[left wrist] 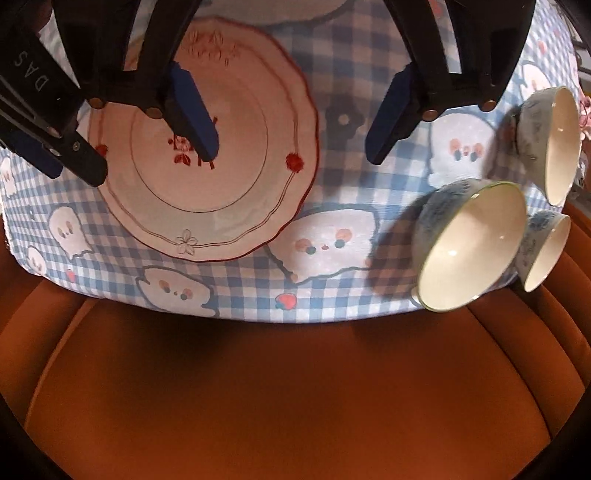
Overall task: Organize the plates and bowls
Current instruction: 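Move both grippers to the rim of the red-rimmed plate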
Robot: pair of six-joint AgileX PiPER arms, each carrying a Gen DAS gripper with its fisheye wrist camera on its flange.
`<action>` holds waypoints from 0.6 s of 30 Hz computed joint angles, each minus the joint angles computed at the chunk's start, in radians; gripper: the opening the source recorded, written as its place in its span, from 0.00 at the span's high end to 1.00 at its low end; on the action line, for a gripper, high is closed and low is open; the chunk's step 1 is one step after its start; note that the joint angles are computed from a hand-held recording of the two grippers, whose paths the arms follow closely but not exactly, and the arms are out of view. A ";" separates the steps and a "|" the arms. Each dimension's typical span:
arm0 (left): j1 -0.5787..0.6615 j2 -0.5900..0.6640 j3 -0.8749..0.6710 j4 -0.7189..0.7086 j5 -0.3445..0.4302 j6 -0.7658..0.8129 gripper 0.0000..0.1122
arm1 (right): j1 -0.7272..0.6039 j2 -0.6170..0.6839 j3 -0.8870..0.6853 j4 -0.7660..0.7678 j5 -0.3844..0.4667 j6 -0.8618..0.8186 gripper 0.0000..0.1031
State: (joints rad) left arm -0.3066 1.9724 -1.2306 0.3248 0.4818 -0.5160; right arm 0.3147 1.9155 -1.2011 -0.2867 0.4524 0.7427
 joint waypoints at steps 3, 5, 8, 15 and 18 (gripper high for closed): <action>-0.008 0.046 -0.044 0.010 0.015 -0.012 0.36 | -0.016 0.059 -0.050 0.068 -0.002 -0.085 0.41; -0.010 0.070 -0.065 0.009 0.022 -0.014 0.39 | -0.017 0.093 -0.081 0.099 0.004 -0.125 0.46; -0.004 0.099 -0.092 -0.046 0.030 0.031 0.44 | -0.026 0.126 -0.101 0.157 -0.007 -0.182 0.52; 0.002 0.110 -0.110 -0.098 0.054 0.108 0.50 | -0.029 0.149 -0.095 0.193 -0.025 -0.215 0.54; 0.009 0.101 -0.100 -0.114 0.064 0.125 0.50 | -0.014 0.139 -0.087 0.156 -0.018 -0.167 0.54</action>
